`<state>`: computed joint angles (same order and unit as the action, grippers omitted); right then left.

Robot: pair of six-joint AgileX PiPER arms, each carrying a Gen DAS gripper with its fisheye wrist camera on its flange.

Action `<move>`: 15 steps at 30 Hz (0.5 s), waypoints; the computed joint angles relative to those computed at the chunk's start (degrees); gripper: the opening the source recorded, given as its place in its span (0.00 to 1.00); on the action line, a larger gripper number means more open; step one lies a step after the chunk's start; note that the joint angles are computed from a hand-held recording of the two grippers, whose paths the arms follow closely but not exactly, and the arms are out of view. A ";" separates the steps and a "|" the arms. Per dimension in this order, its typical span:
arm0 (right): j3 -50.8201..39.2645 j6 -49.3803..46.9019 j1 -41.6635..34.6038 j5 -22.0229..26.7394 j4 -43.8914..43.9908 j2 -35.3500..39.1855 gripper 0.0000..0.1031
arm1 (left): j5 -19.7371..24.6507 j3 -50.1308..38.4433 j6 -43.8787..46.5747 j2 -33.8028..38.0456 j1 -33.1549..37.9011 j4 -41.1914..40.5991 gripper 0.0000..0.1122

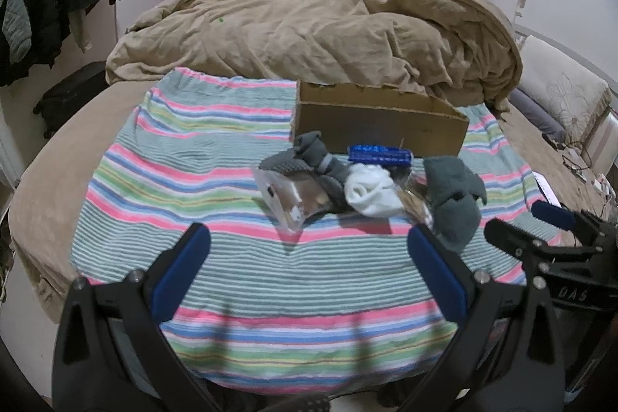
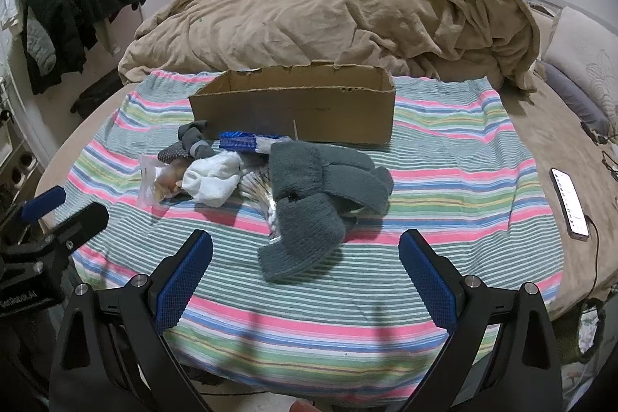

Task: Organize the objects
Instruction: 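Reach both grippers toward the pile of items beside the box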

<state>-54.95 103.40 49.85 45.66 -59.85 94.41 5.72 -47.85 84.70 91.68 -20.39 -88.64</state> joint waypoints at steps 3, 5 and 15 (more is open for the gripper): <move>0.07 0.38 -0.10 -0.23 0.00 0.09 0.96 | 0.20 -0.15 -2.21 0.16 0.11 2.28 0.91; 0.22 0.43 -0.30 -0.43 0.19 -0.09 0.96 | 0.13 -0.19 -2.30 0.16 0.03 2.34 0.91; 0.60 0.59 0.06 -0.01 0.70 -0.84 0.96 | 0.70 0.15 1.88 -0.02 0.83 -1.92 0.91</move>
